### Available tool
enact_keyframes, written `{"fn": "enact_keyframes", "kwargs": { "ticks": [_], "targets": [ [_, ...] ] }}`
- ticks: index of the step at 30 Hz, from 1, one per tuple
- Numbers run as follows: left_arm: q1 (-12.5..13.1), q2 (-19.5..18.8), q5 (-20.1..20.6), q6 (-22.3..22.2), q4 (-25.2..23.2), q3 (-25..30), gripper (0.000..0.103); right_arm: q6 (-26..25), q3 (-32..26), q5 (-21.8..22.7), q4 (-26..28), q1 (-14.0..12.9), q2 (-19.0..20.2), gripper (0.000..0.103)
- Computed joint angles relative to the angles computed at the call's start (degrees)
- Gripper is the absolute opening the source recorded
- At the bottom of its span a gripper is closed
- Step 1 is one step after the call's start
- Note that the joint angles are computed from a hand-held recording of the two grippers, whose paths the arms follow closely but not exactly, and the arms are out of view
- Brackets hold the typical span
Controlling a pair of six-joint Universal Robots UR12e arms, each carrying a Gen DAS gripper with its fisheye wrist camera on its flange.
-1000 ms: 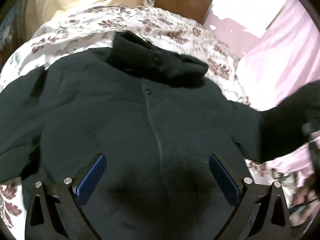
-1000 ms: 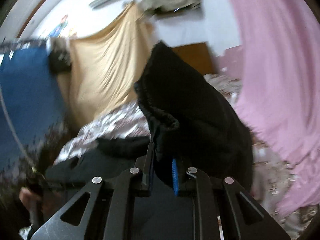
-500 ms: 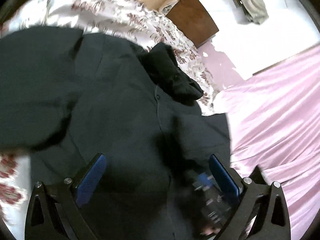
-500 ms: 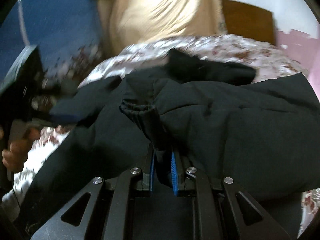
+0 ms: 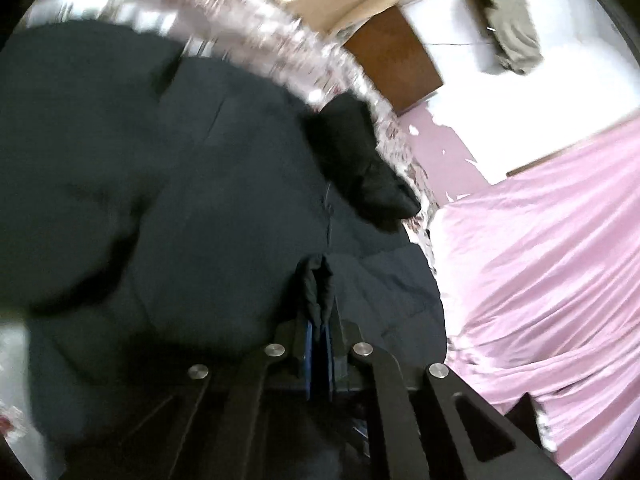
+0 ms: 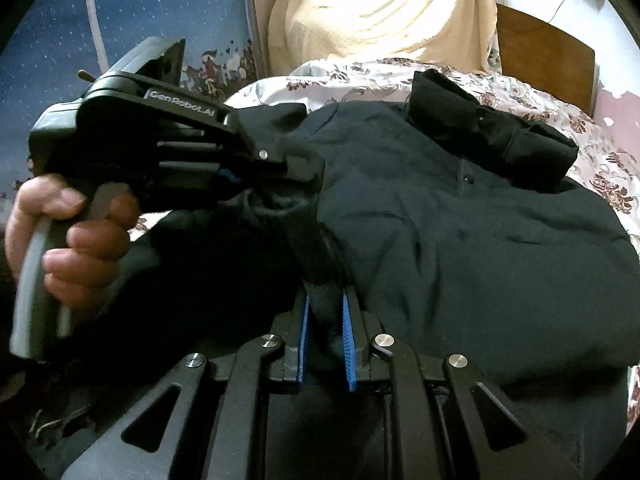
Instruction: Fold large clothes
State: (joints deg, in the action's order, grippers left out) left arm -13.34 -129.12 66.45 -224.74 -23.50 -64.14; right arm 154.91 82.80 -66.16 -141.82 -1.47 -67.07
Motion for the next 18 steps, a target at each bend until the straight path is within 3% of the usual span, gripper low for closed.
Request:
{"fn": "enact_keyframes", "kwargs": {
  "ticks": [3, 5, 7, 10, 12, 15, 18],
  "targets": [
    [-0.80, 0.98, 7.82, 6.18, -2.27, 1.35, 0.005, 0.15, 0.22, 1.41, -0.56, -1.43, -1.03, 0.026],
    [-1.01, 1.37, 12.03, 9.84, -3.86, 1.98, 0.005, 0.83, 0.55, -0.19, -4.03, -2.40, -1.21, 0.040],
    [-1.39, 0.91, 15.89, 13.31, -6.67, 3.58, 0.005, 3.12, -0.32, -5.16, -6.97, -3.35, -0.67, 0.042],
    [-2.27, -0.64, 21.54, 17.77, -12.41, 6.66, 0.005, 7.24, -4.65, -14.48, -5.84, -4.16, 2.57, 0.042],
    [-2.44, -1.07, 23.47, 19.03, -15.38, 6.92, 0.005, 11.41, -7.78, -18.42, -2.95, -5.00, 5.06, 0.042],
    [-2.70, -2.03, 26.10, 21.07, -19.41, 7.84, 0.005, 16.50, -11.04, -17.61, 3.02, -6.53, 7.80, 0.042],
    [-2.46, -2.38, 25.95, 21.48, -20.46, 7.55, 0.006, 18.06, -10.83, -16.03, 3.73, -7.05, 8.78, 0.042]
  ]
}}
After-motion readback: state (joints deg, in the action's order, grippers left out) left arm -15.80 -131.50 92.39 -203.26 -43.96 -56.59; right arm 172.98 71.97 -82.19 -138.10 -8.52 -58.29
